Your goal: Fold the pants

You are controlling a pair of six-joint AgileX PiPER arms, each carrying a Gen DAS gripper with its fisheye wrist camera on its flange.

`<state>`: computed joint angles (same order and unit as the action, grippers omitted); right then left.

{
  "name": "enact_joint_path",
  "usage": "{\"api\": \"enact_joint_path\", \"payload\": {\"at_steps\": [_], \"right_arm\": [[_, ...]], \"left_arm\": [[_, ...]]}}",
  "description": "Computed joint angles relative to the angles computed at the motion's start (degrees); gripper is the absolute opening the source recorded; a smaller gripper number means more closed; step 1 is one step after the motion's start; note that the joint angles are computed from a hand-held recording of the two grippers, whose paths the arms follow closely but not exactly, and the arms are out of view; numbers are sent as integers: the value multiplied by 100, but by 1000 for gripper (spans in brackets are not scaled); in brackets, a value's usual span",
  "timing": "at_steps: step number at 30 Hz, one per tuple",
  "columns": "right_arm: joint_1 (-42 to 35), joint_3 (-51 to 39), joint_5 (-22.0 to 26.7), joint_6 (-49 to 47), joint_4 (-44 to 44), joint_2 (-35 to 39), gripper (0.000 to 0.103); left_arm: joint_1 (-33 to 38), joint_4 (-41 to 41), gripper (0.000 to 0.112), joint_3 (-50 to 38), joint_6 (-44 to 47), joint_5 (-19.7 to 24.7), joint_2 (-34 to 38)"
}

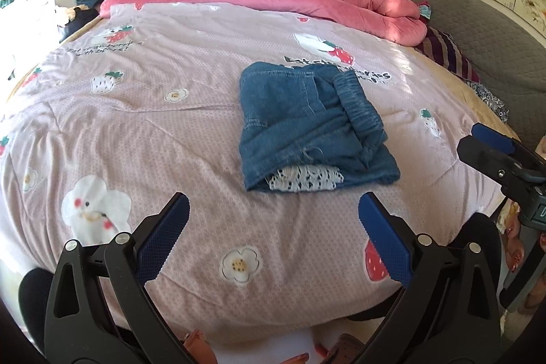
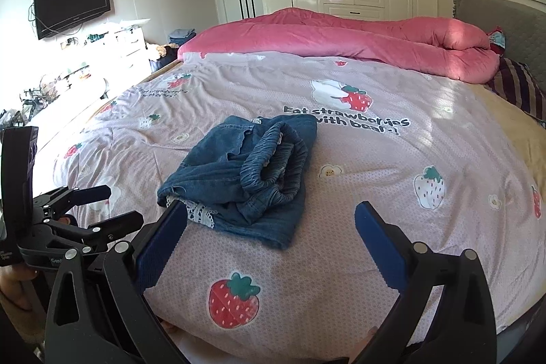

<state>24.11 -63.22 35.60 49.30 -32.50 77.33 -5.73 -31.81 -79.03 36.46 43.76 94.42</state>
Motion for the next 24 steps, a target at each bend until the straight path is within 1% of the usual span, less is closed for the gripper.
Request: {"api": "enact_joint_path", "payload": {"at_steps": [16,24], "right_arm": [[243,382,56,340,-174,-210,98],[326,696,-67,705,-321,-256,98]], "left_arm": [[-111,122,93,671,81,-214,-452],[-135,153,93,940,76,-379,-568]]}}
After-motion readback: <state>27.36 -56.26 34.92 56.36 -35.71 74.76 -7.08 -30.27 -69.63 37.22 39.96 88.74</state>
